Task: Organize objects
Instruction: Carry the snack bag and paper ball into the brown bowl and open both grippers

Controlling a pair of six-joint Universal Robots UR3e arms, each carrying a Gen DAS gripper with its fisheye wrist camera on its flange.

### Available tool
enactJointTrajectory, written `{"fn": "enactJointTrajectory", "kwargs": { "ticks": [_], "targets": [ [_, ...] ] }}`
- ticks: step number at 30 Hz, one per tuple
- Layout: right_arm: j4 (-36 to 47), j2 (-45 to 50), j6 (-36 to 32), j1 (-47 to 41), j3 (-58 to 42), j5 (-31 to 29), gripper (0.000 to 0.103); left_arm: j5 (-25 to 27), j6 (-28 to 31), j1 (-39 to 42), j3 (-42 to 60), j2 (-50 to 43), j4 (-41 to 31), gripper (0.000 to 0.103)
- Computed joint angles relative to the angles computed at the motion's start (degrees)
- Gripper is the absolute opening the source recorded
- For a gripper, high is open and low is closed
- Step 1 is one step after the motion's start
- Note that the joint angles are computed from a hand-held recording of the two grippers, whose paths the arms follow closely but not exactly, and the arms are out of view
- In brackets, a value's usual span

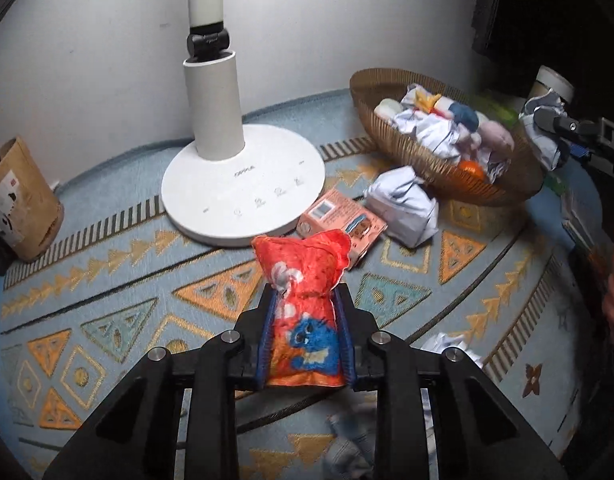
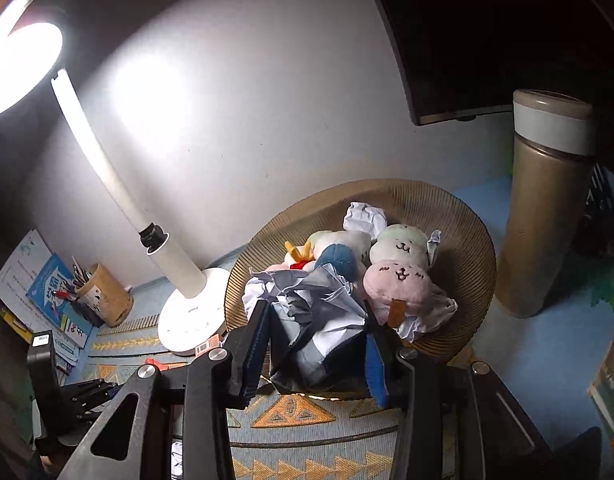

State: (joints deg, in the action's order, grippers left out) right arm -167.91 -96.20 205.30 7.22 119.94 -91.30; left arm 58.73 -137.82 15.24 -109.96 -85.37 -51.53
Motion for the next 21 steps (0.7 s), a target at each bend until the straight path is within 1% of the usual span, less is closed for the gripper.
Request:
{"fn": "enactJointTrajectory", "kwargs": {
  "ticks": [2, 6, 9, 11, 12, 13, 14, 18, 21],
  "targets": [
    [0.02, 0.92, -0.02, -0.26, -0.88, -0.10, 0.041, -2.70, -3.25, -2.91, 6.21, -2.51, -0.85, 0.024],
    [0.15, 4.64, -1.03, 1.05, -3.12, -2.59, 0.041, -7.32, -10.81, -9.66, 18.57, -11.14, 1.79, 0.024],
    [0.43, 7.09, -2.11, 1.22, -4.25, -3.50, 0.041, -6.60, -16.79, -15.01, 27.70, -19.68, 5.42, 0.025],
    [0.38, 8.25, -3.08, 0.62, -4.54, -2.94, 0.043, -5.29, -19.98, -17.67, 31.37, -24.22, 8.72, 0.028],
    [0.93, 8.82, -3.46, 0.36, -4.88, -2.91, 0.053, -5.09, -21.21, -18.51, 32.45, -26.15, 10.37, 0.040],
    [1.40, 9.25, -3.37, 0.19, -5.05, -3.38, 0.069, -4.56, -22.07, -19.28, 33.40, -27.81, 11.50, 0.047],
    [1.26, 9.42, -3.08, 0.05, -4.73, -4.12, 0.073, -3.98, -22.49, -19.89, 34.08, -28.99, 11.86, 0.048],
    [-0.48, 6.99, -2.72, -2.21, -0.77, -2.42, 0.074, -3.81, -20.54, -19.93, 34.18, -29.56, 7.35, 0.048],
    [-0.12, 3.99, -1.34, -2.26, 1.29, -2.32, 0.074, -5.50, -18.32, -17.52, 29.30, -25.10, 5.77, 0.048]
  ]
}}
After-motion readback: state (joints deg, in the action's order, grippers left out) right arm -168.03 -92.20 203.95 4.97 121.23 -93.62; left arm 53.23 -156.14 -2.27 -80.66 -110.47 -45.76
